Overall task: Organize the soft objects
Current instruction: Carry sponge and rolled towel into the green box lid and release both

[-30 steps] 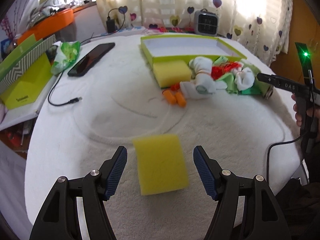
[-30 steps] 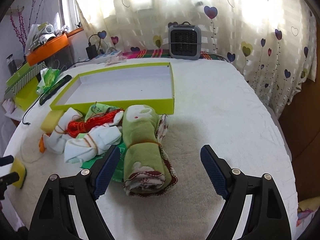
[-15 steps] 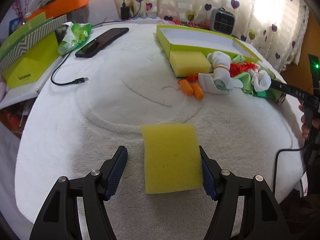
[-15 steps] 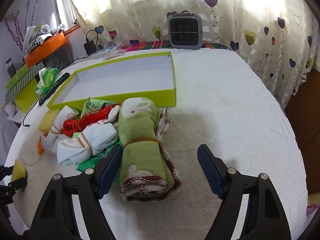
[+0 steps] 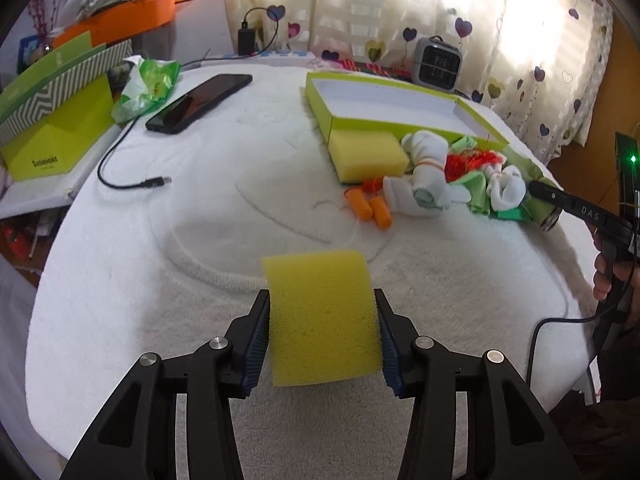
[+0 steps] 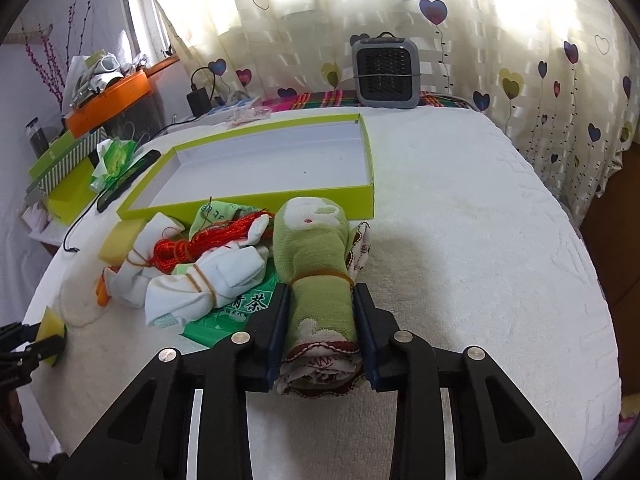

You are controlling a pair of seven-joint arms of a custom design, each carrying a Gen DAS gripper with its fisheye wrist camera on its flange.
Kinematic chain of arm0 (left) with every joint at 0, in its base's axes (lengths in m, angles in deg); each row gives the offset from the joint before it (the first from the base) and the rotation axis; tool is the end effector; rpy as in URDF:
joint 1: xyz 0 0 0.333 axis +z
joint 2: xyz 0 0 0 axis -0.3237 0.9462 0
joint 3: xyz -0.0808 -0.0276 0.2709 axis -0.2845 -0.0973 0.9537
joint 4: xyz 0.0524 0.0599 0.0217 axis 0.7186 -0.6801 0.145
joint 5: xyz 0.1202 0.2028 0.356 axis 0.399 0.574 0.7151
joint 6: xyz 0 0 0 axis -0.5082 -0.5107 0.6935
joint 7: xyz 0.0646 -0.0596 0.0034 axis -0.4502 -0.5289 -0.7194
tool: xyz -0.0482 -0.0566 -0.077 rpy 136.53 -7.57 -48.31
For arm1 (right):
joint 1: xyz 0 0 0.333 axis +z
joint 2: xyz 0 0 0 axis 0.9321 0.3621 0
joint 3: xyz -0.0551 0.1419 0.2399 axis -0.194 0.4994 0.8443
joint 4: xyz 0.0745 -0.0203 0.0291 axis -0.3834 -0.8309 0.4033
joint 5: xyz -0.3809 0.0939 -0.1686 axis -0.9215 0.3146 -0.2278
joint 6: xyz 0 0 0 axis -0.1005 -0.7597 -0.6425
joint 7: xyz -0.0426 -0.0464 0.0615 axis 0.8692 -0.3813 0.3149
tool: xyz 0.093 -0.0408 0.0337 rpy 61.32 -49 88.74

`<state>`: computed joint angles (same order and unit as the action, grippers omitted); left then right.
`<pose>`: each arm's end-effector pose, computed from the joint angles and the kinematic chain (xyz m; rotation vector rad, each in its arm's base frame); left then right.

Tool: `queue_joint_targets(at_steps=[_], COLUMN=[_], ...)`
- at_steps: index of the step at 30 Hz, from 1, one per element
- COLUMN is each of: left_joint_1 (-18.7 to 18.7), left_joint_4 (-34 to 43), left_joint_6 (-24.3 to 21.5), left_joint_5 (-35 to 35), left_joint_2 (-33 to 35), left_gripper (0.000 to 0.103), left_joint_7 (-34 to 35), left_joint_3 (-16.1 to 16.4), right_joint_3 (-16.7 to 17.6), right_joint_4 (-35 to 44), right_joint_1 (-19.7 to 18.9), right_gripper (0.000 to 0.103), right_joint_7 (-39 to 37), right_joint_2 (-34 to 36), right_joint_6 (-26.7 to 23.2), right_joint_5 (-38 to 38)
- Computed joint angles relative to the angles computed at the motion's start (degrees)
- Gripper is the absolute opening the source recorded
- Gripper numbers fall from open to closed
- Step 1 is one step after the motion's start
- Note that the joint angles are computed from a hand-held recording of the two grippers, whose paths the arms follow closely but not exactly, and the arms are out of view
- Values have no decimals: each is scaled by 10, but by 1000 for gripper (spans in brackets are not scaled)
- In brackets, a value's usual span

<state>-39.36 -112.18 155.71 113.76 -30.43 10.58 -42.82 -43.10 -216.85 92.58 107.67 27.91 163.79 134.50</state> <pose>0.3086 -0.1986 0.3594 -2.0930 1.5511 -0.6543 0.5011 0.2093 0.3541 -2.0053 1.2253 -0.3048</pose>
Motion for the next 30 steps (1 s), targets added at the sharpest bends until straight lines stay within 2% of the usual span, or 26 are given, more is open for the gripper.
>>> queue_joint_targets(at_steps=[9, 20, 24, 27, 30], left_joint_1=[35, 113, 128, 143, 138], left_joint_4=[29, 123, 163, 201, 237], left_joint_6=[45, 111, 141, 152, 165], left_joint_5=[28, 78, 80, 86, 71], left_joint_2=[16, 107, 161, 205, 255], left_gripper=[46, 47, 47, 47, 47], left_joint_7=[19, 58, 77, 87, 112], left_joint_3=[2, 3, 18, 17, 35], right_joint_3=[-6, -5, -2, 2, 7], right_joint_4=[-6, 24, 44, 64, 86], right_joint_1=[14, 17, 13, 9, 1], right_gripper=[32, 32, 32, 33, 33], right_joint_7=[-72, -32, 1, 23, 67], right_joint_2=[-34, -24, -8, 9, 31], right_joint_6=[18, 38, 31, 28, 23], right_joint_5=[84, 36, 4, -24, -77])
